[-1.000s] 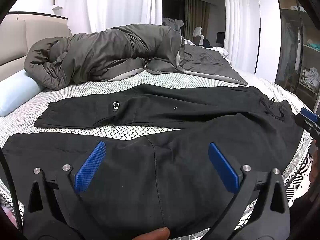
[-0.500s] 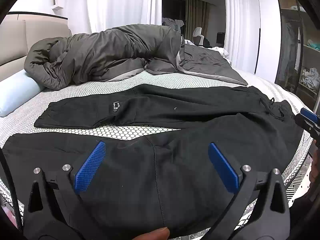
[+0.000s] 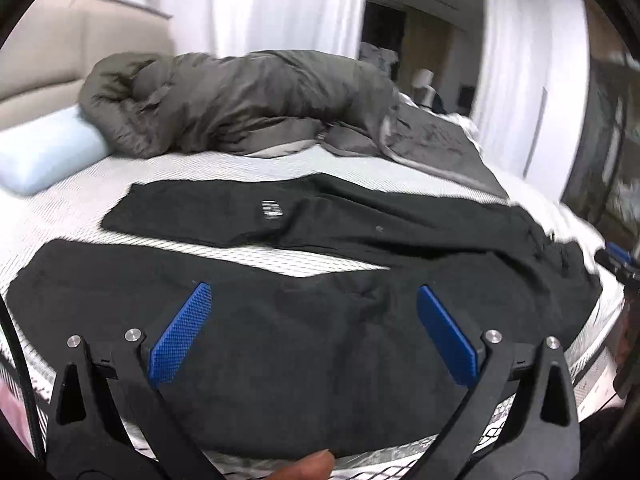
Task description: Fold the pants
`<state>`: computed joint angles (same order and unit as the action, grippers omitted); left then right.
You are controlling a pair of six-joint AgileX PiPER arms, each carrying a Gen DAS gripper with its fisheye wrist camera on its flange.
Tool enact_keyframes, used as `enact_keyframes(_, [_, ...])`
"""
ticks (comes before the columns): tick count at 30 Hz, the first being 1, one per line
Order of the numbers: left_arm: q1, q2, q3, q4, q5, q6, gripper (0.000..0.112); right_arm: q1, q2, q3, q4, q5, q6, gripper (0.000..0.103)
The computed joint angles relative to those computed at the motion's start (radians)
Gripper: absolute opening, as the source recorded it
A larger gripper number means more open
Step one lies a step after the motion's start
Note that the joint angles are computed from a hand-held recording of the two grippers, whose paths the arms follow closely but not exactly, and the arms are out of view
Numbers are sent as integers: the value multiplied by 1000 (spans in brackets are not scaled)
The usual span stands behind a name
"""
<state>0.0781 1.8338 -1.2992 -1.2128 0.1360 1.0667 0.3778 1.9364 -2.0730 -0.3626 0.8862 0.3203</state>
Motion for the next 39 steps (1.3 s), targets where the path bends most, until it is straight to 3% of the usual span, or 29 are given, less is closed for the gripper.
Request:
enact_keyframes(3, [79,-26,-4,205,57,-240,102,-53,-2,-50,-2,48,-57,103])
enact_keyframes(6, [180,-57,13,219,99,-295,102,-128,7,-103,75,128,-121,103])
enact_keyframes(9, [275,-77,24,298,137,-381,102,-197,-15,-68,137,153,-135,103])
enact_keyframes(13, [377,-86,54,294,154,-375,102,-285,-102,109,221,83,-125,103])
enact_keyframes(18, [502,-3,-18,327,313,-466,102,-365,-160,232,340,42,-149,103])
enact_keyframes(20, [534,48,-74,346,370,-496,94,-380,-167,255,359,37,-152,103])
enact_keyframes(22, [552,100,-137,370,431,-511,79,-389,-176,278,361,32,-155,103])
enact_keyframes(26, [561,182,-223,403,445,-574,73,-394,-158,275,360,27,-142,103])
enact_keyframes(30, [550,255,-340,523,478,-684,42,-406,-118,234,378,52,-132,103])
enact_keyframes(35, [562,212,-282,498,503,-656,47,-425,-114,218,407,71,-124,103])
enact_keyframes(37, [562,198,-268,495,536,-644,58,-442,-108,213,442,71,-137,103])
enact_keyframes(39, [573,198,-262,460,564,-614,61,-477,-85,196,543,82,-176,98])
